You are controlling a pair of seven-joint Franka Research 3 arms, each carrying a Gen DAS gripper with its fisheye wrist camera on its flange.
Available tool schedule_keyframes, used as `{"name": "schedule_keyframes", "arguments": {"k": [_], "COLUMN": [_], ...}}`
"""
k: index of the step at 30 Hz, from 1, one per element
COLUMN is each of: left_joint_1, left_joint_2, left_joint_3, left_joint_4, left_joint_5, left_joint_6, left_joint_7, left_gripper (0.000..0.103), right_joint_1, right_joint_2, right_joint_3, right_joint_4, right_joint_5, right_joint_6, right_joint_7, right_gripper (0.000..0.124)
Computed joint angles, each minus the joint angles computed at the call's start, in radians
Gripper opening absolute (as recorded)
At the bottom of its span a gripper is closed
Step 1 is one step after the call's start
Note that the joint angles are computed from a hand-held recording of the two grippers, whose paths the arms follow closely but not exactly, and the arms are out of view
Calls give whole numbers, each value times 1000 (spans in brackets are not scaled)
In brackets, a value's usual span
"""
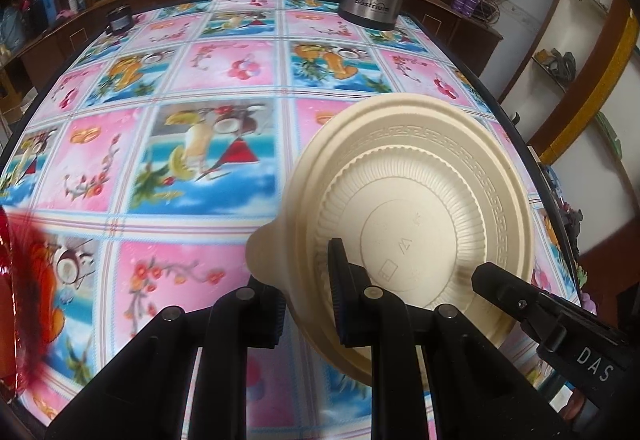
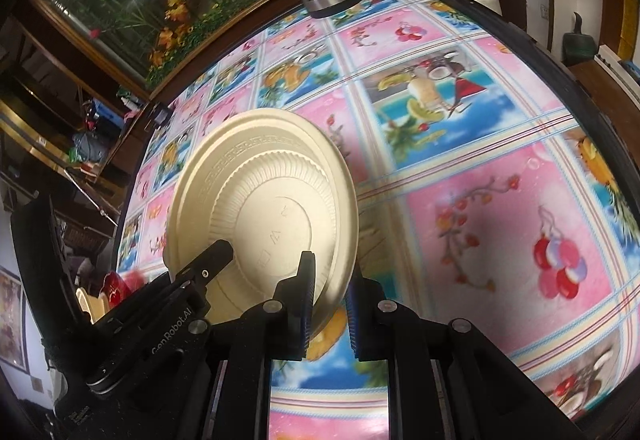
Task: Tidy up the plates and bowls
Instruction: 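Carry the beige bowl toward the plate stack with both grippers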
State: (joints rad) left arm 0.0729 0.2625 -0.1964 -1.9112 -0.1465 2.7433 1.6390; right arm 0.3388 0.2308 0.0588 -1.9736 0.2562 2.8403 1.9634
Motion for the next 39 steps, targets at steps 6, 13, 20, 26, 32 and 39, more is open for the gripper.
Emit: {"name": "schedule_keyframes", "arguments": {"k": [6,13,20,26,32,39], "left_joint_1": [31,50,64,65,64,58], "left_joint_2": [-31,-61,-85,-105,-122,-149], "left_joint_3": [-3,10,20,28,39,52], "left_joint_4": [-47,-94,-124,-145,-159,-187], "left_joint_5": [-54,-105,-160,-197,-221,-238], "left_joint_6": [15,31,41,47,53,69], "left_joint_7": [45,87,128,156,172,183], "left_gripper": [16,16,17,17,17,16], "right_joint_1": [39,76,107,124,128,133], "right_joint_2": [1,19,30,27,23,23], "right_joint_3": [-10,-17,-26,-27,-22,-18], "right_joint_4": [4,30,53,55,58,61], "right_joint_5": [-63,-144,-214,-252,-266,-270], "right_joint_6": [-6,-21,-33,-35,-33,-26], "right_joint_7": [50,106,149,175,177,173], "right_gripper": [14,14,14,14,14,14]}}
